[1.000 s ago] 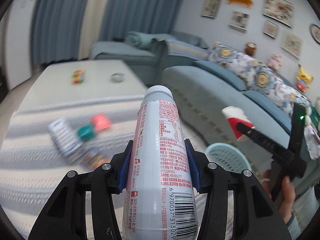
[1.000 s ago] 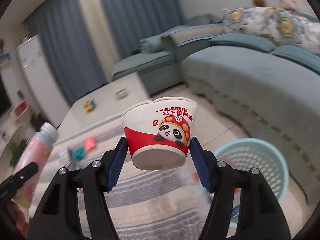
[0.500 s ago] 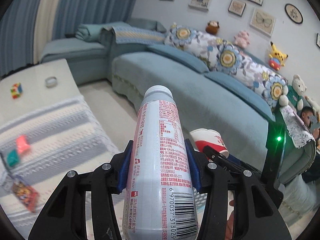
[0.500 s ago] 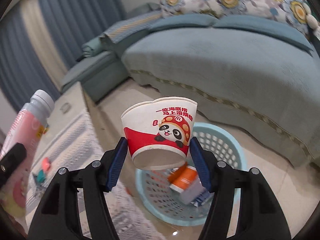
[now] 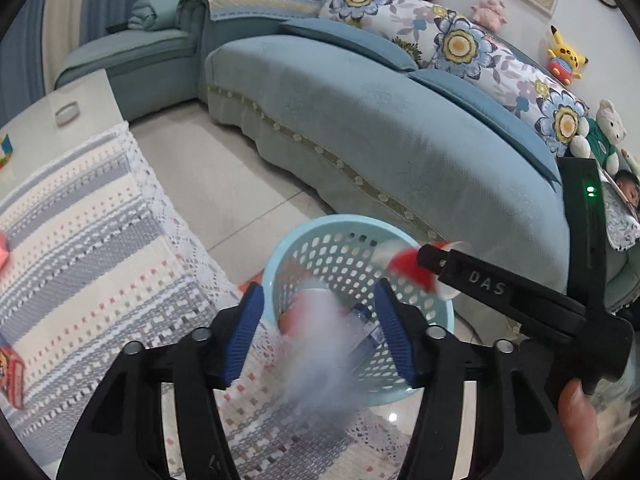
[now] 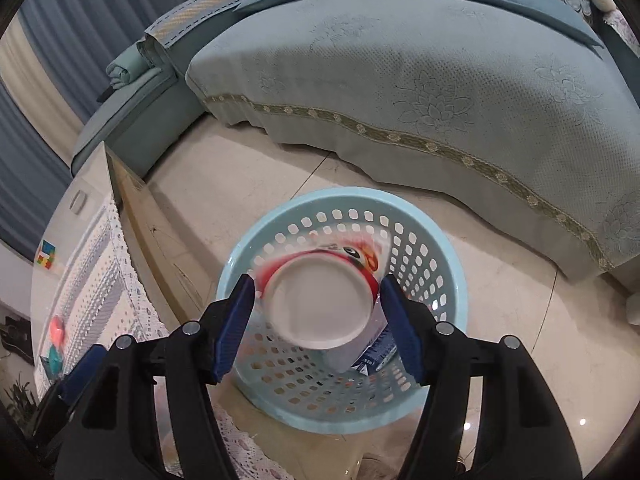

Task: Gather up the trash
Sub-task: 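Carry the can and cup over the blue basket and open both tools, then move both tools back over the table toward the milk box and card box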

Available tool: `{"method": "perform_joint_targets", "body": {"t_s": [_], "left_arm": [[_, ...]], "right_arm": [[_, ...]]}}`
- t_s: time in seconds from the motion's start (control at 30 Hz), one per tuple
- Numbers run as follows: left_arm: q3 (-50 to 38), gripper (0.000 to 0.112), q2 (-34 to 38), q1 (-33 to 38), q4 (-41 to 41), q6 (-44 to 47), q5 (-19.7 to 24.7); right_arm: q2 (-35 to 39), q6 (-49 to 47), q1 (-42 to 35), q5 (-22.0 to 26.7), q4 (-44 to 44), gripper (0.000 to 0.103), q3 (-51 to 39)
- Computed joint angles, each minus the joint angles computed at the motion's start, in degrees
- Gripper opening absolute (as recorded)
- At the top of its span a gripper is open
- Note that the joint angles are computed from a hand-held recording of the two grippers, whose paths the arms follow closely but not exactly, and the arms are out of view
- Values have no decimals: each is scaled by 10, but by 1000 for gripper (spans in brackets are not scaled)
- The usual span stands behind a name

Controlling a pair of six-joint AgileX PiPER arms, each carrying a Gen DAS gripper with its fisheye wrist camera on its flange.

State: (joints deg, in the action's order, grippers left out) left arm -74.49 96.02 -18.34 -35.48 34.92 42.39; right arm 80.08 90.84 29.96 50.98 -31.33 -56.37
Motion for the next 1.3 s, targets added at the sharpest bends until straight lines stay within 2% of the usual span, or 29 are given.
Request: {"method": "perform_joint_targets", "body": {"t_s": [0.37, 0.57, 0.73, 0.87, 1.03, 1.1, 1.2, 1.3], "left_arm": [[4, 58, -15, 20, -9, 9, 5], [0, 56, -34, 63, -27, 20, 15], [-9, 56, -69, 146, -70, 40, 49], [-18, 56, -93, 238, -90, 73, 76], [-56, 60, -79, 349, -93, 92, 104], [-83, 71, -58, 393, -89, 88, 111], [-120, 79, -23, 440, -68, 62, 104], [-165, 87, 28, 457, -5, 10, 87]], "right_arm": [[-6, 32, 7, -11, -12, 61, 4], [17, 63, 47, -4, -50, 61, -41], [39, 119, 110, 15, -122, 61, -96], [68, 142, 145, -13, -165, 61, -137], [161, 90, 196, -9, -203, 61, -255], [203, 48, 207, -20, -198, 61, -307], [281, -49, 222, -27, -168, 61, -406], [346, -125, 226, -32, -119, 61, -486]]}}
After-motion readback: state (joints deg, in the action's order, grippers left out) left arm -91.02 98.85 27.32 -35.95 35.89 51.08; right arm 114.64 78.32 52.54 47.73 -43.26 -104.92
